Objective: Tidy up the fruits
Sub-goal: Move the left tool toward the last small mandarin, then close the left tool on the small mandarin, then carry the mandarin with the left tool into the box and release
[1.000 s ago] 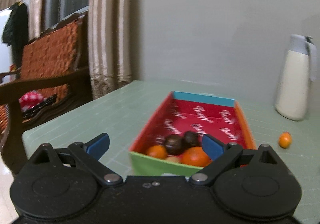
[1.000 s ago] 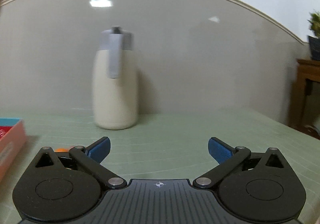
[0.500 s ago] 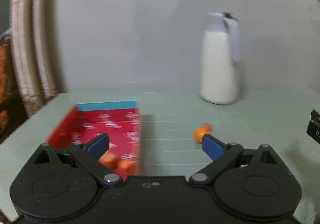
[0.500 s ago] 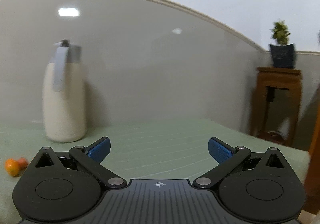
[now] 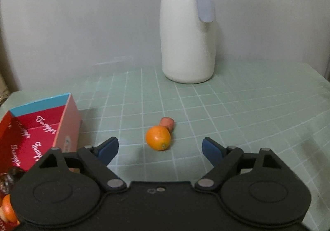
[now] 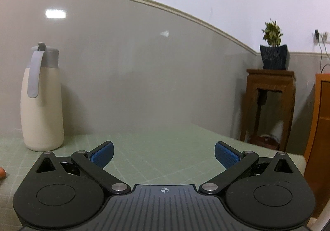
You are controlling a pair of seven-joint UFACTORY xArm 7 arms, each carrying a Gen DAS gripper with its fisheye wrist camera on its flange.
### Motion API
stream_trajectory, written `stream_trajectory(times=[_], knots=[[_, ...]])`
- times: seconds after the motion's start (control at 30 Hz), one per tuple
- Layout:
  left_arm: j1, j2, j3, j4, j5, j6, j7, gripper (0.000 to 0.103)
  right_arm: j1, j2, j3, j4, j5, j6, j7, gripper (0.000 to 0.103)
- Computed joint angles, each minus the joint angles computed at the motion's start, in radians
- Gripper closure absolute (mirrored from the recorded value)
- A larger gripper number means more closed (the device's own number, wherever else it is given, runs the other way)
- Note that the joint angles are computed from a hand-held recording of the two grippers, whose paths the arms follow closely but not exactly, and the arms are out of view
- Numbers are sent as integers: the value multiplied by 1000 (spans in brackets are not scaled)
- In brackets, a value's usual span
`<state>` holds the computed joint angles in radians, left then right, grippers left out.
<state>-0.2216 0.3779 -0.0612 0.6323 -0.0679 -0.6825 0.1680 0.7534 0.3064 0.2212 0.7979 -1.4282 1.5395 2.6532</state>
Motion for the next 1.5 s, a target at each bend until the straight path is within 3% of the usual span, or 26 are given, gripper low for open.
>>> stream_trajectory(times=[0.27, 0.33, 0.47, 0.6, 0.97, 1.17, 1.5], knots=[[13, 72, 2, 107, 22, 68, -23, 33, -17, -34, 6, -34, -56, -51, 11, 0], [29, 76, -5, 120, 48, 94, -35, 47, -18, -34, 8, -33, -64, -53, 13, 0], [29, 91, -3, 138, 59, 114, -42, 58, -20, -38, 11, -33, -75, -63, 17, 0], [40, 90, -8, 130, 84, 100, -54, 79, -19, -36, 13, -30, -78, -66, 13, 0], [33, 65, 0, 85, 74, 58, -47, 80, -18, -36, 13, -27, -93, -71, 10, 0], [62, 14, -11, 24, 113, 21, -62, 80, -14, -28, 12, -17, -106, -76, 2, 0], [70, -83, 2, -66, 87, -27, -70, 80, -2, -8, 10, 1, -125, -74, -14, 0]])
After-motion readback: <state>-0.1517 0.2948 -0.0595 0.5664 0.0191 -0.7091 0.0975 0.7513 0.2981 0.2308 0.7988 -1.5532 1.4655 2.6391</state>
